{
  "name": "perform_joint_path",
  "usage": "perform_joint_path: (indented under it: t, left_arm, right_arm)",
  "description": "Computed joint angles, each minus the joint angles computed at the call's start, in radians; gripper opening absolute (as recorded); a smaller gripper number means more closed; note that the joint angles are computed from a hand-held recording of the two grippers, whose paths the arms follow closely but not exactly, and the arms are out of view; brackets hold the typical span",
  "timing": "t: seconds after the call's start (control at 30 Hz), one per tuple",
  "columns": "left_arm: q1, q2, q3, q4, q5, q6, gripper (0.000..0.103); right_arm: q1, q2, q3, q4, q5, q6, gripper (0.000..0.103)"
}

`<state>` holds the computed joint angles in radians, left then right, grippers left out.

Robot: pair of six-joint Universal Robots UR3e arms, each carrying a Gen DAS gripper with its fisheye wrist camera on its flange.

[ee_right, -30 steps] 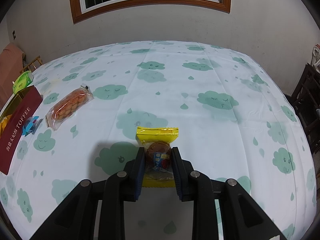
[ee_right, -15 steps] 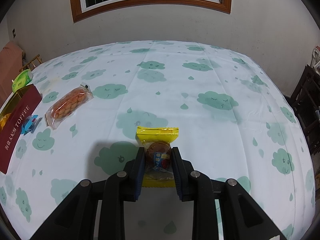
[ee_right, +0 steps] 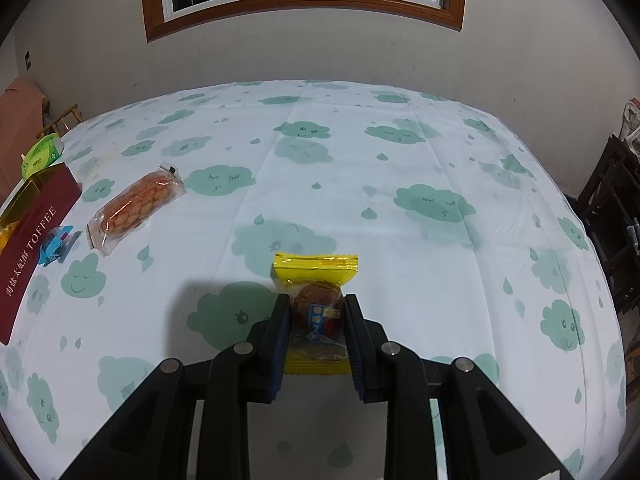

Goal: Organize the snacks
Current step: 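Lower the blue box into the tin and open the left tool, then carry the yellow candy packet to the tin and lower it with the right tool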

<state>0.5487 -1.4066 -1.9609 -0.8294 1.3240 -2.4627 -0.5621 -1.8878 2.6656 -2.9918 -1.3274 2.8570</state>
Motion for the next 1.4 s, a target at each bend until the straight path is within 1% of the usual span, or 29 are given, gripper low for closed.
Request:
perform_joint_path:
  t: [0.17, 0.2, 0.3, 0.37, 0.47, 0.57, 0.87, 0.97, 1.07, 1.23, 1.4]
  left_arm:
    - [0.006, 0.013, -0.031, 0.05, 0.008, -0.002, 0.068]
    - [0.012, 0.016, -0.034, 0.048, 0.002, -0.002, 0.068]
    - [0.031, 0.015, -0.03, 0.027, -0.012, -0.008, 0.075]
    - [0.041, 0.012, -0.025, 0.012, -0.018, -0.015, 0.076]
    - [0.082, 0.024, -0.023, -0.026, -0.065, -0.027, 0.077]
    - [0.095, 0.031, -0.036, -0.018, -0.073, -0.025, 0.079]
    - [0.146, 0.045, -0.062, 0.009, -0.091, -0.021, 0.081]
    - [0.166, 0.04, -0.07, 0.017, -0.094, -0.019, 0.082]
    - [0.186, 0.035, -0.078, 0.024, -0.096, -0.017, 0.082]
    - [0.232, 0.037, -0.086, 0.016, -0.107, 0.003, 0.082]
    - [0.288, 0.052, -0.093, -0.017, -0.131, 0.036, 0.083]
  right_arm:
    - [0.027, 0.017, -0.009, -0.015, -0.032, 0.037, 0.026]
    - [0.031, 0.019, -0.011, -0.015, -0.039, 0.044, 0.026]
    - [0.063, 0.036, -0.033, -0.009, -0.077, 0.071, 0.026]
    - [0.087, 0.051, -0.052, -0.003, -0.105, 0.094, 0.026]
    - [0.117, 0.065, -0.073, 0.007, -0.14, 0.129, 0.026]
    - [0.142, 0.07, -0.092, 0.027, -0.172, 0.157, 0.025]
    - [0.222, -0.012, -0.137, 0.123, -0.186, 0.236, 0.025]
    - [0.298, -0.01, -0.178, 0.143, -0.206, 0.274, 0.025]
    - [0.386, 0.014, -0.236, 0.164, -0.2, 0.318, 0.025]
    - [0.606, 0.125, -0.374, 0.154, -0.232, 0.407, 0.025]
    - [0.804, 0.273, -0.557, 0.156, -0.256, 0.461, 0.025]
